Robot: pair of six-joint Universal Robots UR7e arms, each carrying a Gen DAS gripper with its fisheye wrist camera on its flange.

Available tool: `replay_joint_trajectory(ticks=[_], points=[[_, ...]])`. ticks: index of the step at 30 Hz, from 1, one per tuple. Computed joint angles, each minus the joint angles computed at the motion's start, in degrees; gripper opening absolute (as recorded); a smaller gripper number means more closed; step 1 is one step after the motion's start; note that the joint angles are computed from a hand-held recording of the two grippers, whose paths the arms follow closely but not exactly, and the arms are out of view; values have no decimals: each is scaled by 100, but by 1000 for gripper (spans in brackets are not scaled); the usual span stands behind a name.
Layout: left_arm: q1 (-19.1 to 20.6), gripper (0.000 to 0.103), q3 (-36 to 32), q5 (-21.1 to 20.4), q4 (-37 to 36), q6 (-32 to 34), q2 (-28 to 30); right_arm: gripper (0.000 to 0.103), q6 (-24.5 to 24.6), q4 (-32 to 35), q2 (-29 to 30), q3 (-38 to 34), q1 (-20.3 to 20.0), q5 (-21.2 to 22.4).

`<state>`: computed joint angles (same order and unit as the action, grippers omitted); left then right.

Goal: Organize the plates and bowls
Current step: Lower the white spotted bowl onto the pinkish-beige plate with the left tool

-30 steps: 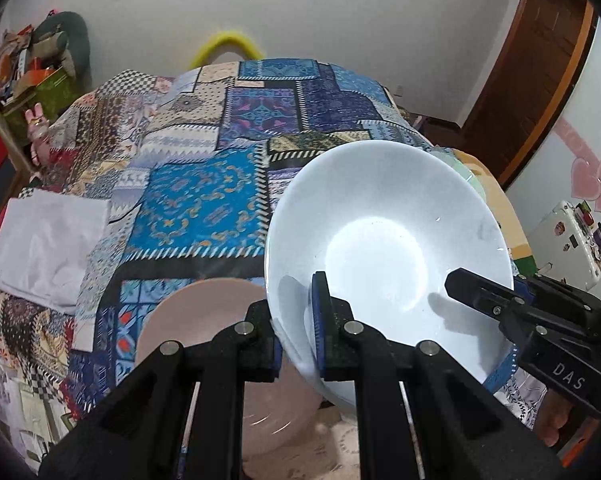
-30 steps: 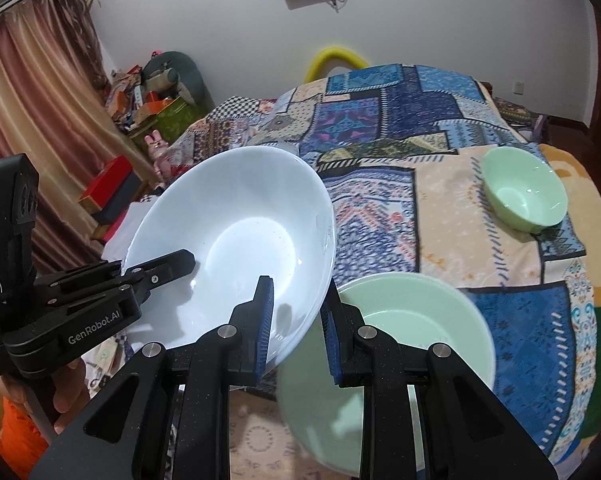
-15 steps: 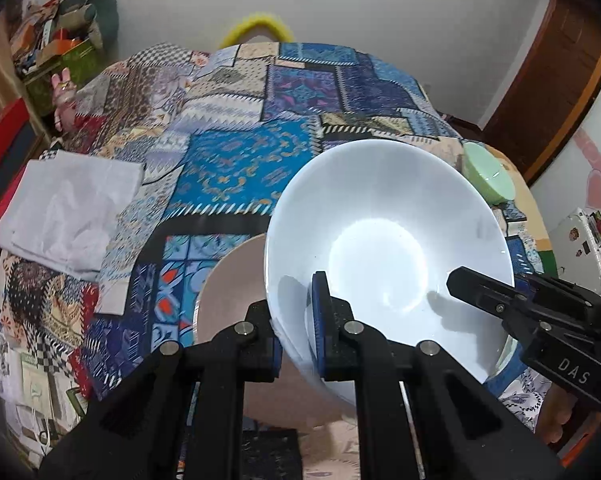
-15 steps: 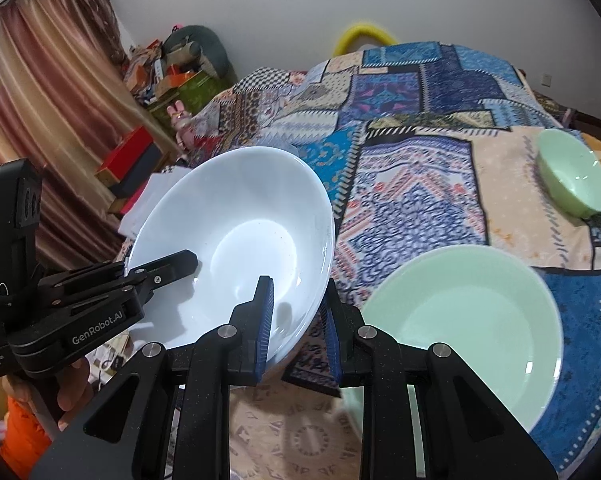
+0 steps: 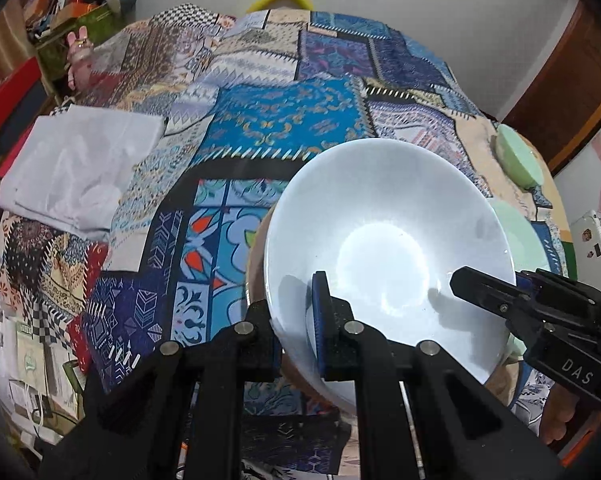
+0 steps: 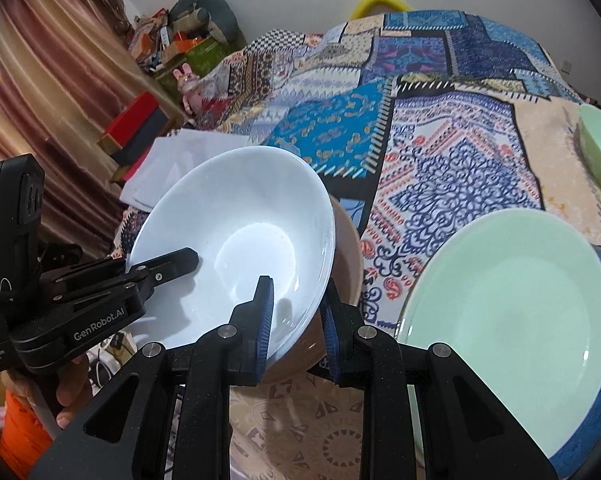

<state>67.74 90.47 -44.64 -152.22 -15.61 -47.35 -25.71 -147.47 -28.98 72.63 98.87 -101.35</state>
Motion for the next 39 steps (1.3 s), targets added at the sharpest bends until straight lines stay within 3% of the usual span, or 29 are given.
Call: replay_joint_trajectory(ticks=[8, 22, 31, 36, 39], points=[[140, 12, -27, -162, 74, -35, 14, 21, 0, 113, 29, -2, -39, -22], [35, 15, -174, 340, 238, 192, 243, 24, -229, 15, -58, 28, 14, -268], [-95, 16, -333, 728, 581, 200, 395, 24, -304, 31, -170, 114, -72, -159], [-110, 30, -420, 509, 940, -54, 321, 25, -280, -26, -307, 218, -105, -72], [-139, 31, -469, 553, 1105, -228, 312, 27, -330, -97, -401, 301, -132, -56]])
